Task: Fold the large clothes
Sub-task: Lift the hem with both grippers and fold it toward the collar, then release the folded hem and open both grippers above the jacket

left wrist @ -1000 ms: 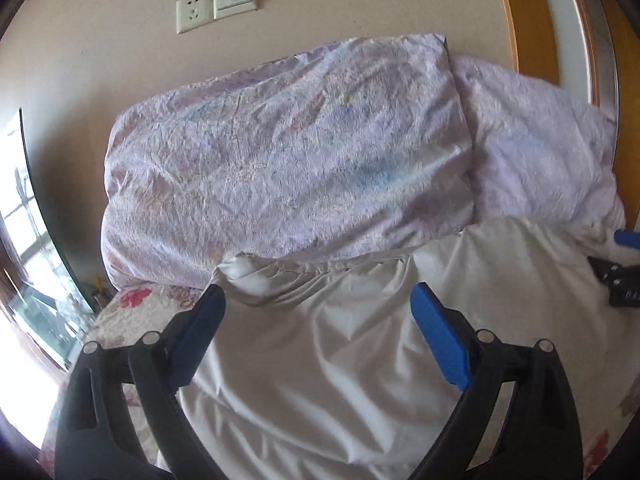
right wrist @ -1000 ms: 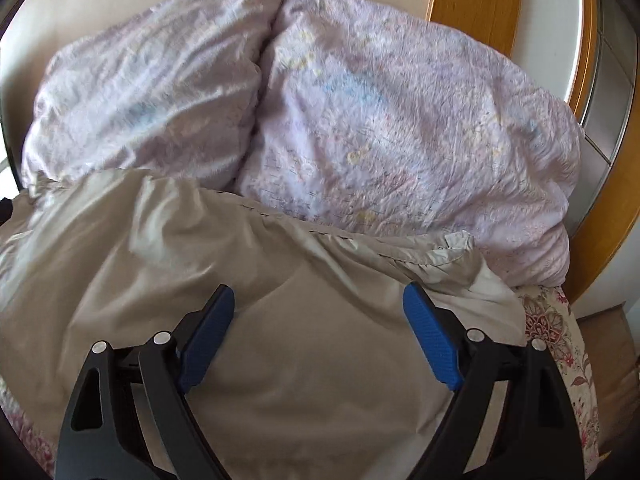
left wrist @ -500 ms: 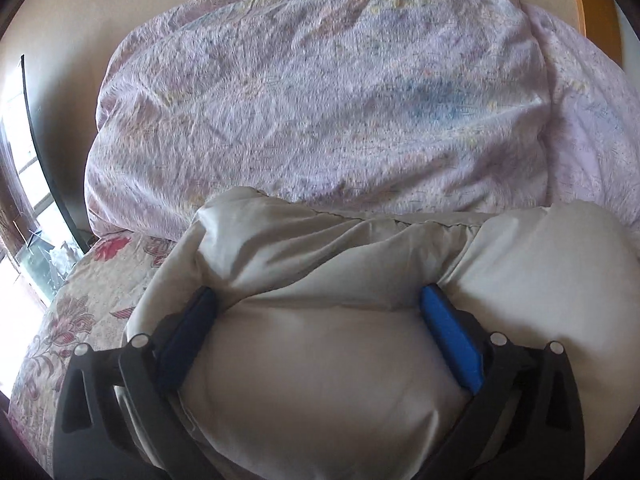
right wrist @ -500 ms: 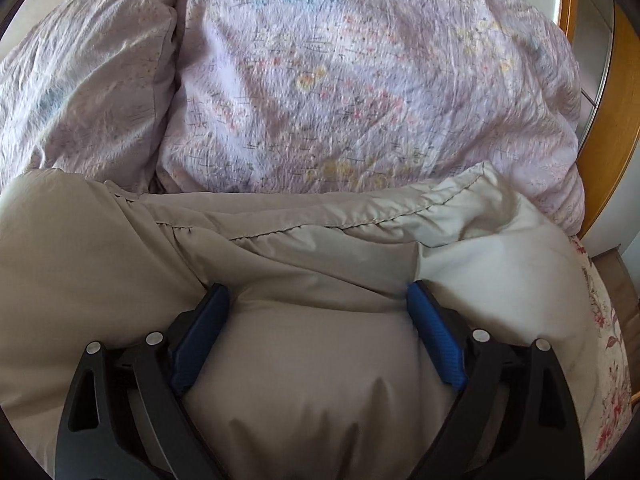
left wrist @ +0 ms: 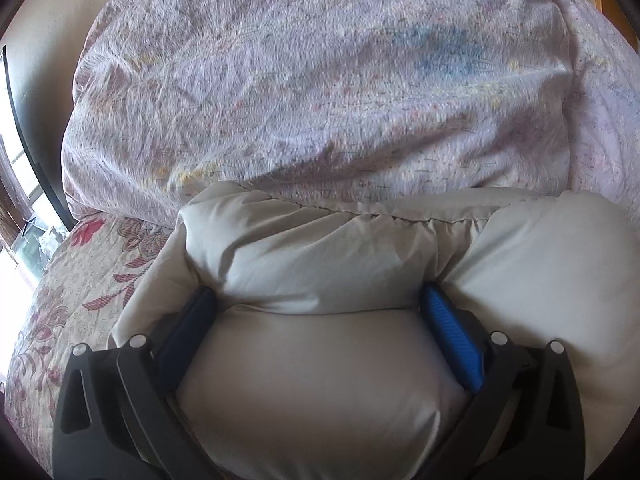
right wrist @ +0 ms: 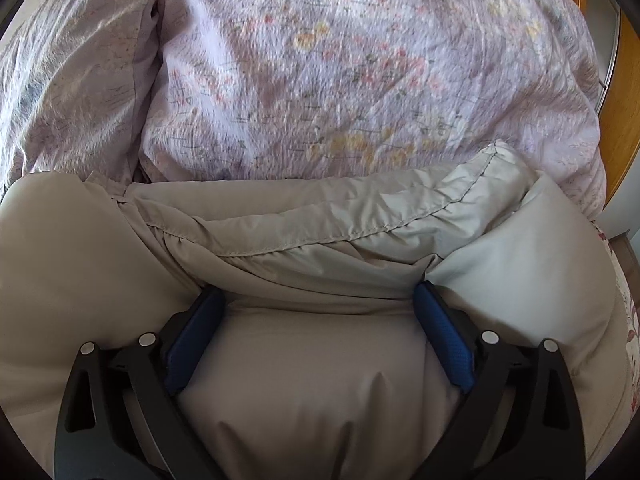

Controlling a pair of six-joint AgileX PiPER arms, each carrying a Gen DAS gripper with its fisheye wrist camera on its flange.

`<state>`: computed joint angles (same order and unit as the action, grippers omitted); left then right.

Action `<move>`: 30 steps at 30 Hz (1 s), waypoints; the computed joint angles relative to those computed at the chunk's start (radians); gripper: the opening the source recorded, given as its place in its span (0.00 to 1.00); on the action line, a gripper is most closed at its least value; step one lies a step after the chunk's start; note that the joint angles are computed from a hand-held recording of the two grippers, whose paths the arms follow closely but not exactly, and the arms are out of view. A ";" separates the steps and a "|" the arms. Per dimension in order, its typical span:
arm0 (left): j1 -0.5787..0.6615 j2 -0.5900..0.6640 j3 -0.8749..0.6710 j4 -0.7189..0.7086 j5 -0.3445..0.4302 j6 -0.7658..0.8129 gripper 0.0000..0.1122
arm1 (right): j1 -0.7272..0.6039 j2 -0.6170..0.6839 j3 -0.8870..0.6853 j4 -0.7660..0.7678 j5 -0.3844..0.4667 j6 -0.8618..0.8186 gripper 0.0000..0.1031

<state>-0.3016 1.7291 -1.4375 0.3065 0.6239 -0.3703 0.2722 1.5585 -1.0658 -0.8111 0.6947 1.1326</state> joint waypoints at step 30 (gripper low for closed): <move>0.129 -0.082 0.064 0.167 0.020 -0.127 0.90 | -0.312 -0.123 0.091 0.017 -0.101 -0.122 0.96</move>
